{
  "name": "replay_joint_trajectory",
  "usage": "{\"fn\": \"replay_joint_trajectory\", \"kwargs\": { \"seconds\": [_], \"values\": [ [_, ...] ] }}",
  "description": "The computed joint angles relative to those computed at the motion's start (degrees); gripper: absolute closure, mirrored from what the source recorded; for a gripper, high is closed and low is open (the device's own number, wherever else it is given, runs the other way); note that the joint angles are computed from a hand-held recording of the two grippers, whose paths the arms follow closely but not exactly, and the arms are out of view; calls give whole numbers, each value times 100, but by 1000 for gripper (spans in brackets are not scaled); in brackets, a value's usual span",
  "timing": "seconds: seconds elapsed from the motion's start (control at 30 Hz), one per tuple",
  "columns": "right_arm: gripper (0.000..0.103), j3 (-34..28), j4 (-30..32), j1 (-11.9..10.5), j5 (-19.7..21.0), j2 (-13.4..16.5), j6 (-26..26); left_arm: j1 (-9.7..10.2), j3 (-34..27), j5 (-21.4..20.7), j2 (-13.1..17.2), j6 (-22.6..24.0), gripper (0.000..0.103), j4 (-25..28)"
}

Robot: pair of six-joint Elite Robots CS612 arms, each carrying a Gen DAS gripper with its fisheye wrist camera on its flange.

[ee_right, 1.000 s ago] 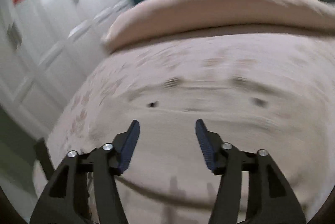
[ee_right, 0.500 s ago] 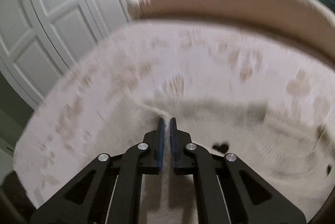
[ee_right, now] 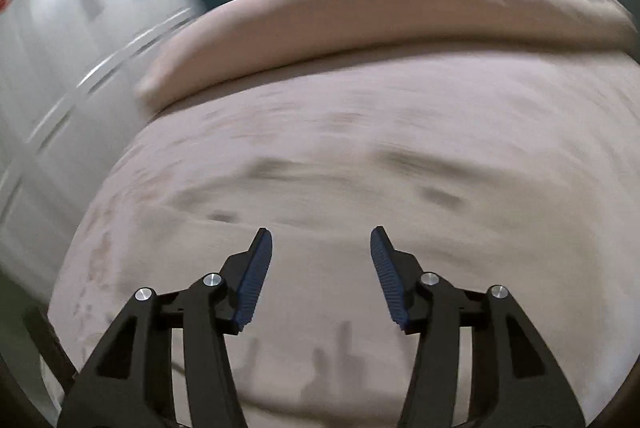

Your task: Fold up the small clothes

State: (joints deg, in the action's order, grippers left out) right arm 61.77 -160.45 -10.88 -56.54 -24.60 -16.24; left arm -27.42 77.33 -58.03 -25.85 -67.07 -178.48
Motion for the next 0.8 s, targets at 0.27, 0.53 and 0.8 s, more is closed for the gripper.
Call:
{"fn": "replay_joint_trajectory", "kwargs": {
  "seconds": [0.27,0.53,0.8],
  "values": [
    [71,-171,789,-399,21,200,75,-21,-98,118,-24,65,91,447],
    [98,147,-52,-478,220,74,219,-42,-207,244,-17,116,91,840],
    [84,625,144,-604,86,-336,160,-49,-13,49,-287,41,82,1153]
  ]
}}
